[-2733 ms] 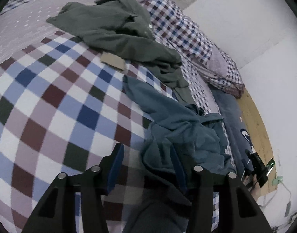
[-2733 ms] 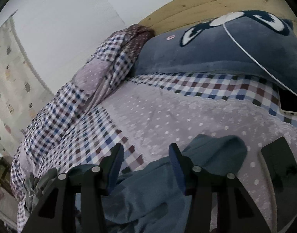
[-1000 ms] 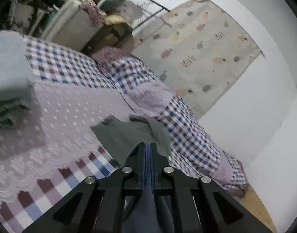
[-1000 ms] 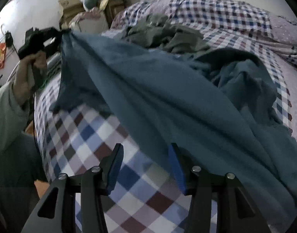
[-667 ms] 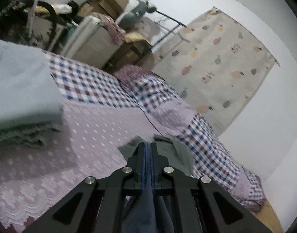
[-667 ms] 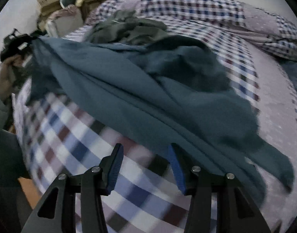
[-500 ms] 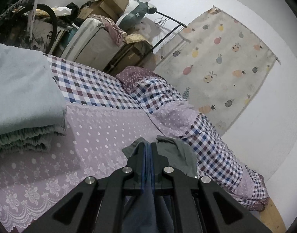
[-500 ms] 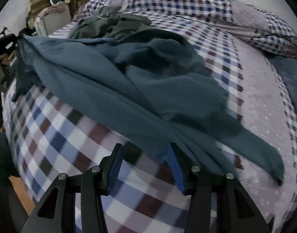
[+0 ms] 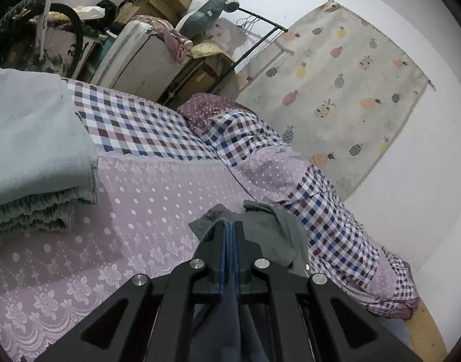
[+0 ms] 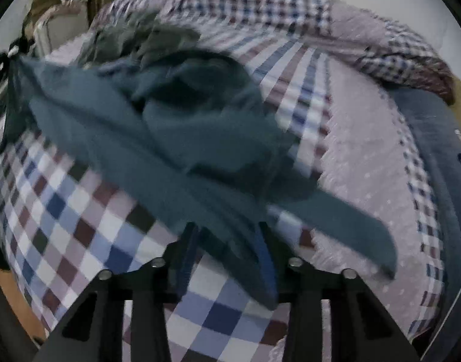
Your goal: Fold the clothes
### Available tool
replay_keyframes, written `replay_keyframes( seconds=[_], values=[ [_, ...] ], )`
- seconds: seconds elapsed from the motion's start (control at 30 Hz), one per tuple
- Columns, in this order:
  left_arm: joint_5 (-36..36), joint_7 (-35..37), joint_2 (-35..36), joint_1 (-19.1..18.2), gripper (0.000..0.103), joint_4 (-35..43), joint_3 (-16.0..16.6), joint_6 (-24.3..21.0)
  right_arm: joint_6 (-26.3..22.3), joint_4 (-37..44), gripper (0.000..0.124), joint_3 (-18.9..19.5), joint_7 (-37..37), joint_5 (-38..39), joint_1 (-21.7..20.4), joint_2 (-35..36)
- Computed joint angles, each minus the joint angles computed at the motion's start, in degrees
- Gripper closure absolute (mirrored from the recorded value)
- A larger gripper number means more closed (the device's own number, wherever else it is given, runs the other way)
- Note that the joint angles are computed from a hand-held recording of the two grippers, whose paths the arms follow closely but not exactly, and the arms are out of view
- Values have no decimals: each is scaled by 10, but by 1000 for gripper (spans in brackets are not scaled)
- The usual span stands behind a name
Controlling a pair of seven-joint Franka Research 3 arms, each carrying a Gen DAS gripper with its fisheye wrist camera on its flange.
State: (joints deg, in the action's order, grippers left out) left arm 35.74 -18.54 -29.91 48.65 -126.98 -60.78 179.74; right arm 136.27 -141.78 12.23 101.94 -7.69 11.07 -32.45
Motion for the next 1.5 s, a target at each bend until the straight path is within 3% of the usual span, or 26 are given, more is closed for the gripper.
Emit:
replay_keyframes(
  seconds=[0.07,0.17,0.33,0.5,0.63,0.73,0.8,0.83,0.9,1.07,1.13,1.2,1.23,1.3,1.4,1.5],
  values=[
    [-1,-2,3,0,100,-2,1,6,-10,2,109,7,1,-12,-4,7],
    [-5,-2,4,6,100,-5,-1,25,-2,8,120,25,36,-51,-25,1],
    [-29,24,5,37,100,-9,-20,102,16,73,121,71,125,-177,-98,3],
    [-84,38,-28,70,100,-21,-41,167,10,213,121,103,198,-323,-155,80],
    [-86,87,10,62,100,-5,-49,153,-45,349,121,156,338,-475,-205,172],
    [-85,124,69,46,100,10,-60,123,-112,428,111,166,402,-495,-197,244],
    [-92,143,99,33,100,16,-60,103,-155,460,88,163,417,-463,-179,280],
    [-96,153,109,27,100,18,-60,92,-142,448,83,155,429,-448,-170,275],
    [-106,168,118,16,100,18,-55,79,-108,400,61,142,455,-436,-152,252],
    [-90,178,140,-46,96,21,-6,32,-22,276,58,104,492,-378,-92,186],
    [-75,197,153,-93,85,28,30,0,13,218,58,89,518,-345,-61,153],
    [-66,232,163,-148,59,34,72,-27,47,167,58,76,554,-325,-34,129],
    [-65,256,168,-178,53,37,94,-37,63,144,58,71,573,-319,-24,119],
    [-73,348,185,-260,40,46,153,-62,99,98,58,67,609,-304,-11,98],
    [-81,494,204,-354,39,71,201,-140,141,56,58,70,633,-276,-4,87],
    [-92,605,217,-418,39,75,226,-171,164,61,58,71,615,-260,-6,101]
  ],
)
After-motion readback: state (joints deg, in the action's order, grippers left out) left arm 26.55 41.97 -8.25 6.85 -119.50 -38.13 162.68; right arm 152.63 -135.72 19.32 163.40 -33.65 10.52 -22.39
